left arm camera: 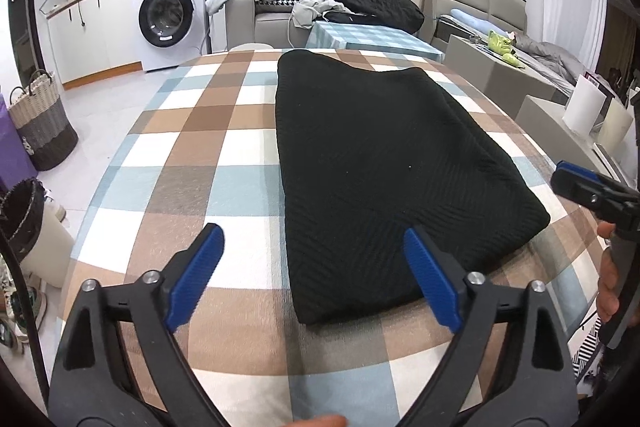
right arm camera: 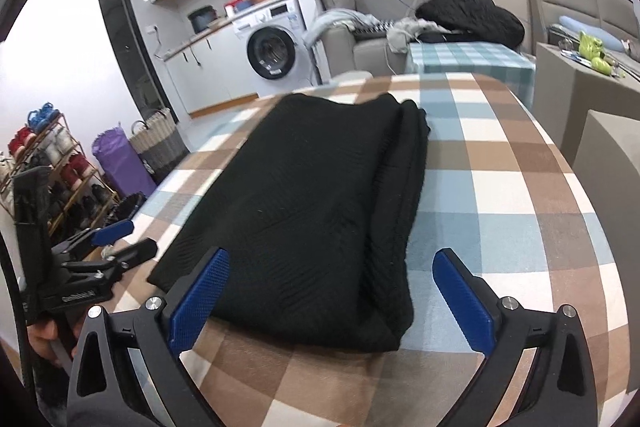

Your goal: Fold small clothes

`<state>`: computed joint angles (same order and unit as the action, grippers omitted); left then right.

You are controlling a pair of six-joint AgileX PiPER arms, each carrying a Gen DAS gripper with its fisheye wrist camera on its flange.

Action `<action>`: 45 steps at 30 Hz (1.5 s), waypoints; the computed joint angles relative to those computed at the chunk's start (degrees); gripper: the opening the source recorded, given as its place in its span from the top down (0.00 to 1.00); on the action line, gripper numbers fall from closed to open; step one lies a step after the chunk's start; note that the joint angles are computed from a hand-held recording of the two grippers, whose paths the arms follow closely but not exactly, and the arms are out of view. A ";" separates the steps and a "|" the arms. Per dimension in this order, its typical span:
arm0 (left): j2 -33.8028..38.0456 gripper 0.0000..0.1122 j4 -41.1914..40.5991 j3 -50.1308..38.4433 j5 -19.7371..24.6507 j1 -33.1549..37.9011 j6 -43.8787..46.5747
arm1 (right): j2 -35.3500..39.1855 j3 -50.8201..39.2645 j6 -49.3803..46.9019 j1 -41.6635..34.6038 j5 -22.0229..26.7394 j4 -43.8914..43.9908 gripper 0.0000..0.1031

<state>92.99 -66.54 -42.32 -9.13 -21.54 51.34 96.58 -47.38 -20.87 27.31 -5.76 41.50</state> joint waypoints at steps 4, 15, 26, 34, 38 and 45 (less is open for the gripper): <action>-1.33 0.09 4.18 2.60 -3.11 -1.70 -5.77 | -1.61 2.59 4.61 1.81 -3.24 -4.82 0.00; -4.66 0.09 17.10 10.21 -10.79 -4.58 -20.15 | -2.93 10.92 13.53 5.45 -15.13 -13.88 0.00; -5.06 0.09 34.29 15.44 -18.78 -4.01 -35.66 | -1.39 18.45 16.74 10.30 -30.63 -13.67 0.00; -3.64 0.09 38.28 15.59 -18.87 -2.68 -39.44 | -1.58 20.10 20.28 9.54 -32.52 -17.25 0.00; -3.26 0.09 41.18 16.00 -19.44 -1.89 -42.39 | -1.72 20.78 21.78 9.26 -33.18 -18.24 0.00; -2.78 0.09 39.35 16.13 -20.32 -2.70 -40.33 | -1.72 21.00 24.17 8.18 -32.85 -21.22 0.00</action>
<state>90.21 -27.19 -26.19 -29.45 -24.24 11.01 94.86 -26.37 3.31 35.49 -38.61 20.28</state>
